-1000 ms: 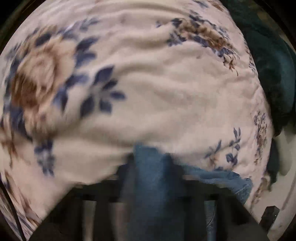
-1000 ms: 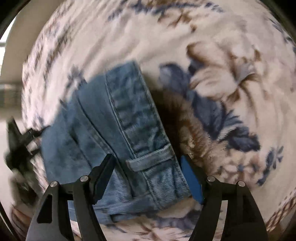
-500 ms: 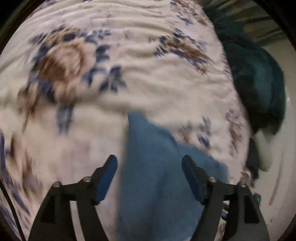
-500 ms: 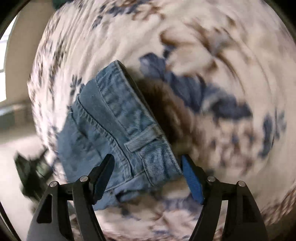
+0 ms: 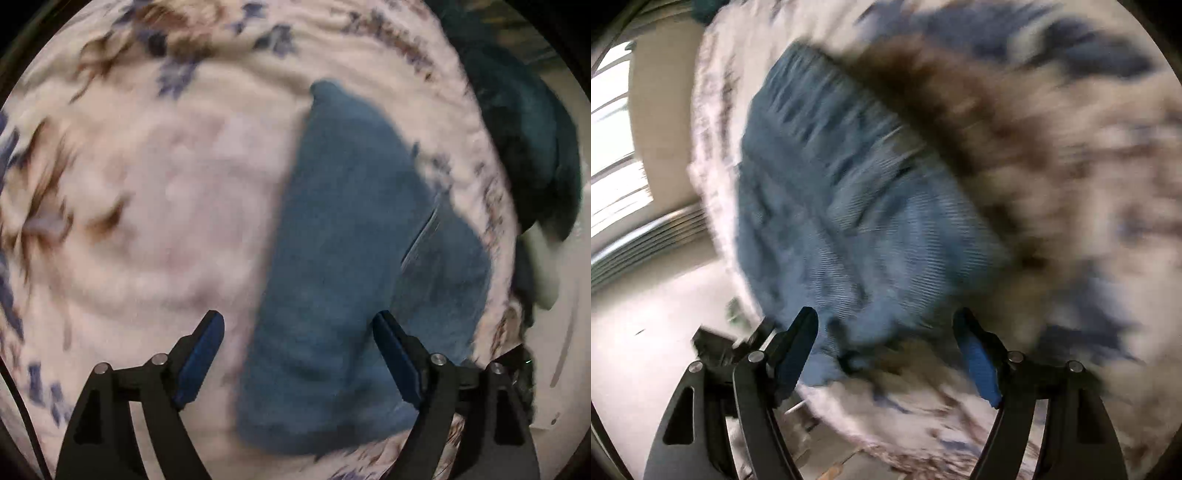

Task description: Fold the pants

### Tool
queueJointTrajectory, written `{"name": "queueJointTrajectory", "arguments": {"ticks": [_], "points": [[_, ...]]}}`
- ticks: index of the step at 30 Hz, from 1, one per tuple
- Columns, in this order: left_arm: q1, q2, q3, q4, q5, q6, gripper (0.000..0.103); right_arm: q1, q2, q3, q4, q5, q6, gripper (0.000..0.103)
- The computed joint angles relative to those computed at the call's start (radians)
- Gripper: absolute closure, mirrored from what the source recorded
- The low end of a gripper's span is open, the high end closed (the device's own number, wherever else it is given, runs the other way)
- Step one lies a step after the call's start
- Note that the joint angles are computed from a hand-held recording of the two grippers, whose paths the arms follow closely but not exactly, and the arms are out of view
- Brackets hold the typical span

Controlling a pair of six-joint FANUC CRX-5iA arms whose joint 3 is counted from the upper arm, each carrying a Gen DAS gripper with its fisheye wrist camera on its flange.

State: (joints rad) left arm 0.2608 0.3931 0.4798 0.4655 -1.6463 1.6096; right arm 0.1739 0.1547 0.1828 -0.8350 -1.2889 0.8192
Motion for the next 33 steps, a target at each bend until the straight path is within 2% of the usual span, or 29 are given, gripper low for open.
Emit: {"name": "queueJointTrajectory", "arguments": {"ticks": [3, 5, 8, 9, 11, 15, 16, 17, 18, 20, 22, 26, 28, 31, 33], "points": [[-0.008, 0.053, 0.031, 0.043, 0.03, -0.001, 0.021, 0.036, 0.048, 0.009, 0.005, 0.048, 0.035, 0.017], [-0.027, 0.108, 0.08, 0.045, 0.022, -0.014, 0.014, 0.039, 0.044, -0.029, -0.019, 0.122, 0.032, 0.011], [-0.037, 0.152, 0.103, 0.065, 0.004, -0.033, 0.01, 0.034, 0.002, -0.079, -0.051, 0.207, -0.013, 0.011], [-0.035, 0.153, 0.102, 0.065, 0.0, -0.043, 0.01, 0.028, -0.024, -0.103, -0.089, 0.253, 0.026, 0.011], [-0.027, 0.15, 0.088, 0.078, -0.003, -0.053, 0.008, 0.03, -0.043, -0.119, -0.102, 0.276, 0.079, 0.011], [-0.03, 0.132, 0.063, 0.074, 0.003, -0.089, 0.007, 0.067, 0.003, -0.092, -0.038, 0.258, 0.047, 0.011], [-0.035, 0.13, 0.06, 0.083, 0.014, -0.098, 0.012, 0.083, 0.015, -0.072, -0.005, 0.255, 0.017, 0.011], [-0.042, 0.123, 0.051, 0.097, 0.034, -0.116, 0.024, 0.102, 0.027, -0.05, 0.029, 0.253, -0.004, 0.011], [-0.049, 0.114, 0.057, 0.086, 0.042, -0.125, 0.03, 0.126, 0.03, -0.036, 0.073, 0.252, -0.017, 0.013], [-0.052, 0.092, 0.047, 0.092, 0.07, -0.131, 0.05, 0.162, 0.01, -0.032, 0.145, 0.259, -0.04, 0.041], [-0.052, 0.074, 0.042, 0.094, 0.078, -0.142, 0.057, 0.181, -0.012, -0.038, 0.172, 0.287, -0.065, 0.047], [-0.055, 0.041, 0.074, 0.092, 0.086, -0.166, 0.061, 0.256, -0.023, 0.021, 0.323, 0.285, -0.108, 0.053], [-0.049, 0.045, 0.11, 0.103, 0.076, -0.167, 0.061, 0.259, -0.024, 0.054, 0.35, 0.268, -0.102, 0.054], [-0.033, 0.086, 0.216, 0.119, 0.052, -0.142, 0.061, 0.259, 0.032, 0.178, 0.369, 0.232, -0.093, 0.054], [-0.021, 0.146, 0.334, 0.133, 0.033, -0.132, 0.061, 0.257, 0.083, 0.276, 0.38, 0.212, -0.081, 0.054]]}}
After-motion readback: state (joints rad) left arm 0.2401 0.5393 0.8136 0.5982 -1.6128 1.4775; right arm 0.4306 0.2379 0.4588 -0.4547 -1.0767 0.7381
